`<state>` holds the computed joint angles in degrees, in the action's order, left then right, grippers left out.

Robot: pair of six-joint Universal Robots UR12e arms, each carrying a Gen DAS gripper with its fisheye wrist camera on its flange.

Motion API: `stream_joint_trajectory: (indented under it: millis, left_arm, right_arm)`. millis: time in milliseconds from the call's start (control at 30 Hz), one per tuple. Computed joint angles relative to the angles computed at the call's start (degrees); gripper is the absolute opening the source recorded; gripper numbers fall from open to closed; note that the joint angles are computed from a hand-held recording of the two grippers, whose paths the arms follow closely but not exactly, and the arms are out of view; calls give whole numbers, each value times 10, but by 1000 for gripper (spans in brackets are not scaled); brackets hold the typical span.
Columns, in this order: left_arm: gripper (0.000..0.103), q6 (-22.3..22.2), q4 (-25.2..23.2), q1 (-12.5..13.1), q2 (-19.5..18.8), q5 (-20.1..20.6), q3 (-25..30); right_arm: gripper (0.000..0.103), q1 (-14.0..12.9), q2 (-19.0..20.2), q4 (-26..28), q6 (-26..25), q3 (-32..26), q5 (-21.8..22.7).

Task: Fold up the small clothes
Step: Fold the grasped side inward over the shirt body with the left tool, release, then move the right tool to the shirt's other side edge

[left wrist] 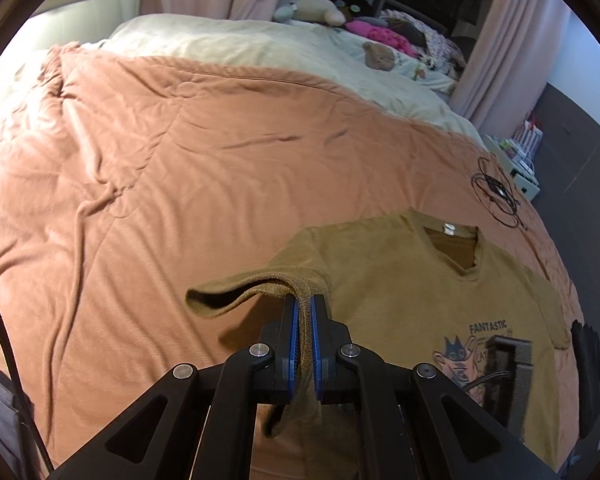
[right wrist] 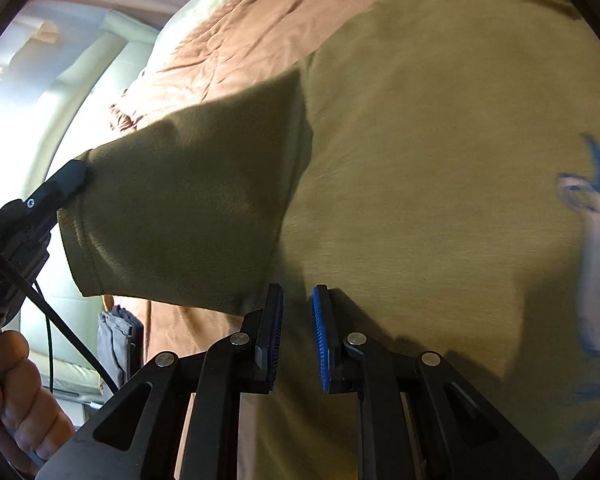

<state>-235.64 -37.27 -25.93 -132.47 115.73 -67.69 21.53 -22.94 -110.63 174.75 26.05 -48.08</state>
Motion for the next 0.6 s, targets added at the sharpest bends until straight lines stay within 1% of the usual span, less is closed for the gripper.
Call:
stream_joint_trajectory:
  millis: [33,100,133,167,200,267,300,367,433,467,500,567,600]
  left_arm:
    - [6,5,-3,-1,-6,-2,10]
    - [6,15,-9,-3,-19,-9,33]
    - [6,19,-10,-3,-26,-14,44]
    - [6,24,-11,-4,-33,-20,55]
    - [6,31,-12,-4,-43,-29,70]
    - [6,49,-22,-6,-65,-52,107]
    - [6,61,-29,-6,-79,-69,128]
    - [7,77,-55,-7,-104,-106,172]
    - [12,89,-64,-7,-116,-128,193]
    - [19,93,-62,-8,-119,-133,198]
    - [28,95,-61,-9,-119,-130,198]
    - [37,91,-61,-14,-110,-103,186]
    - [38,88,-60,-15,-105,-94,178]
  right_arm:
    - [14,-2,-3,-5,5,2,-2]
    - [26,-10,-11,-28,14,14,-3]
    - [49,-14,-20,-50,20,32,-4]
    - [65,-19,-31,-85,33,54,-6]
    - [66,-23,-41,-117,41,74,-11]
    - [66,-33,-50,-142,54,90,-18]
    - [66,-36,-55,-152,60,100,-21]
    - [66,-41,-65,-179,66,117,-45]
    - [66,-42,-76,-200,62,133,-76]
    - [66,-42,-79,-202,57,139,-85]
    - [66,-41,-79,-195,54,135,-88]
    - [66,-40,-79,-189,42,133,-90]
    - [66,-41,-87,-189,31,143,-91]
